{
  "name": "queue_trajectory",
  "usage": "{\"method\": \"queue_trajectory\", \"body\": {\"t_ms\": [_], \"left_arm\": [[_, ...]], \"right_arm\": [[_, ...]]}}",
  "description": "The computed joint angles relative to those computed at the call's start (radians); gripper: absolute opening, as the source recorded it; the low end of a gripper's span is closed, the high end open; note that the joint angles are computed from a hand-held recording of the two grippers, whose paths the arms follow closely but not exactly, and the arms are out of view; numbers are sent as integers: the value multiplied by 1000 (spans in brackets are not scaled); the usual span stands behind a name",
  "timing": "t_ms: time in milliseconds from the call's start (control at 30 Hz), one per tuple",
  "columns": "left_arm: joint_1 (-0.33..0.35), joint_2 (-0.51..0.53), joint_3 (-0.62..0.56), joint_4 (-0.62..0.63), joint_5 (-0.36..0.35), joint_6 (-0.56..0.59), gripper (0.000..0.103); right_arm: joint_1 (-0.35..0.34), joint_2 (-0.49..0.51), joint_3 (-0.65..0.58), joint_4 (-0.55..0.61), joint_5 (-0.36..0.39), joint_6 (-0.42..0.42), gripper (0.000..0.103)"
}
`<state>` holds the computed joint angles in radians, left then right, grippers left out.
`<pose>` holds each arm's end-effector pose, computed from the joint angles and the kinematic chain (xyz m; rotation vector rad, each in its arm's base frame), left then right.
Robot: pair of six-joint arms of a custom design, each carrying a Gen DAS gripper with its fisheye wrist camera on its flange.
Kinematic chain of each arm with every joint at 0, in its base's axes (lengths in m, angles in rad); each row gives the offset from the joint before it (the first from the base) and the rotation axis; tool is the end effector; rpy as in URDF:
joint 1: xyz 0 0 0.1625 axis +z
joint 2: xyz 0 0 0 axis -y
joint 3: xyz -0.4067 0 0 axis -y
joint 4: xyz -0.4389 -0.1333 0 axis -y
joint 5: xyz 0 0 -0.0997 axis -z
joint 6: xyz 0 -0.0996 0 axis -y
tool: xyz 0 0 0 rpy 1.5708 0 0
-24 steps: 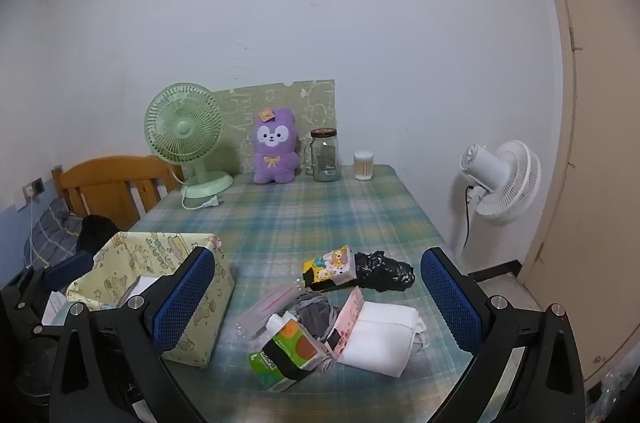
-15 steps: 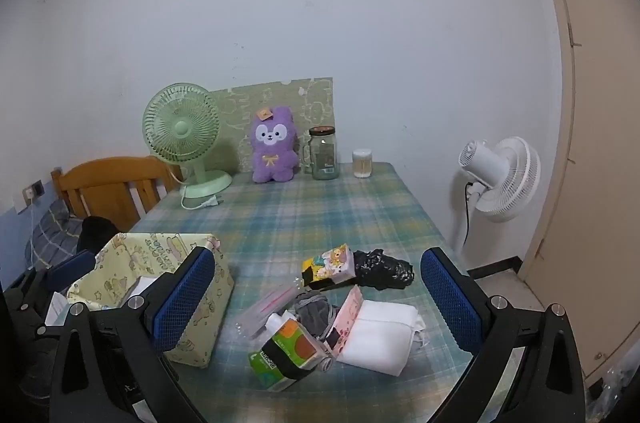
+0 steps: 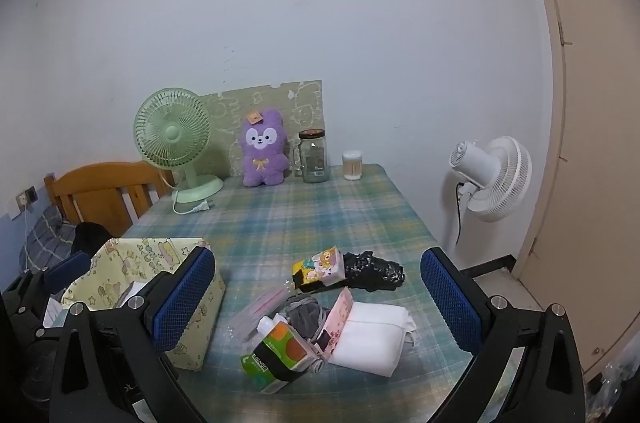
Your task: Organize soft objects
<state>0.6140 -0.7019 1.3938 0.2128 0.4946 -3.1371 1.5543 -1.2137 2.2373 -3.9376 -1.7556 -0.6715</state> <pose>-0.3626 -0.5259 0.0463 0.6011 2.1138 -1.2505 0.1069 -0.4902 0.2438 0.5274 -2.0316 1.5009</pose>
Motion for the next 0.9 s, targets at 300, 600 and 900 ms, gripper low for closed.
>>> {"method": "queue_trajectory", "body": {"t_ms": [300,600,900], "left_arm": [[-2,-3,0,-11,0,17,103],[-4,-7,10,-31,1,32,102],[-9,-14,22,-48,-3,43,102]], "right_arm": [[1,2,-2,-13,-1,-8,103],[5,1,0,-18,-1,-5,103],[5,-4,4,-12,8,3,103]]}}
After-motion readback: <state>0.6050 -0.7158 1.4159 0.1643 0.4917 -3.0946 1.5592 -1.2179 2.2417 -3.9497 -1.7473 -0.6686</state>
